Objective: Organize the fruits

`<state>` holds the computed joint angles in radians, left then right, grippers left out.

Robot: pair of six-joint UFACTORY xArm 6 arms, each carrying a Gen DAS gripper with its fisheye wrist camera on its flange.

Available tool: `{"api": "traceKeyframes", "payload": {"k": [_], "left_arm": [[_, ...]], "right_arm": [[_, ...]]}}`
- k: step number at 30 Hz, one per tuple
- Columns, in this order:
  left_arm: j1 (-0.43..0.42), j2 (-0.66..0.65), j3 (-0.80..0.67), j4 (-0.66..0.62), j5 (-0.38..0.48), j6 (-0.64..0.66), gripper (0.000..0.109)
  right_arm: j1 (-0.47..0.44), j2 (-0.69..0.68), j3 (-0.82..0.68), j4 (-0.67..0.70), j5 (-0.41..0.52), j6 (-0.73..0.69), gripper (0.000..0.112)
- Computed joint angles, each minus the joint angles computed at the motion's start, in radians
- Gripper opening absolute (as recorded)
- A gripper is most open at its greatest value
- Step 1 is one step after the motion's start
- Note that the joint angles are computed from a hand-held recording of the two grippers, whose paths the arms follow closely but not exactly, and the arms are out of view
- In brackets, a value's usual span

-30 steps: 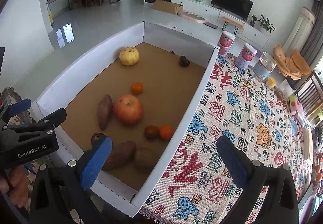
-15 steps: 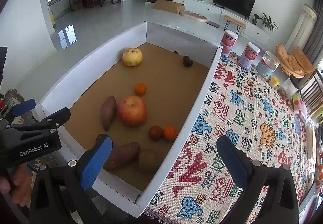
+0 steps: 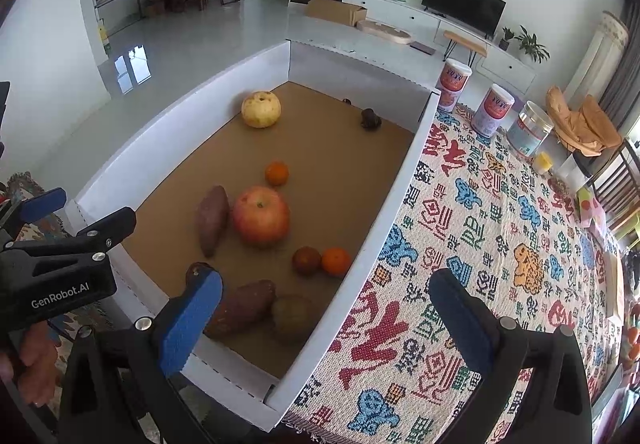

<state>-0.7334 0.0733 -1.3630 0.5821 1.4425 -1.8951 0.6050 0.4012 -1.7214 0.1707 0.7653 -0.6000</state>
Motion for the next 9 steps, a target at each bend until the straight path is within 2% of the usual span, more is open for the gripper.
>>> {"api": "traceKeyframes", "payload": {"k": [6,9], "left_arm": [[-0.002,-0.035,0.044,0.013,-0.039,-0.056,0.102],[-0.008,-0.026,0.028,0.021,-0.012,-0.057,0.102]], "right_arm": [[0.003,-0.001,0.005,-0.01,-0.005,0.008,0.103],[0.004,-0.001,0.004,-0.006,-0.002,0.009,0.103]]}}
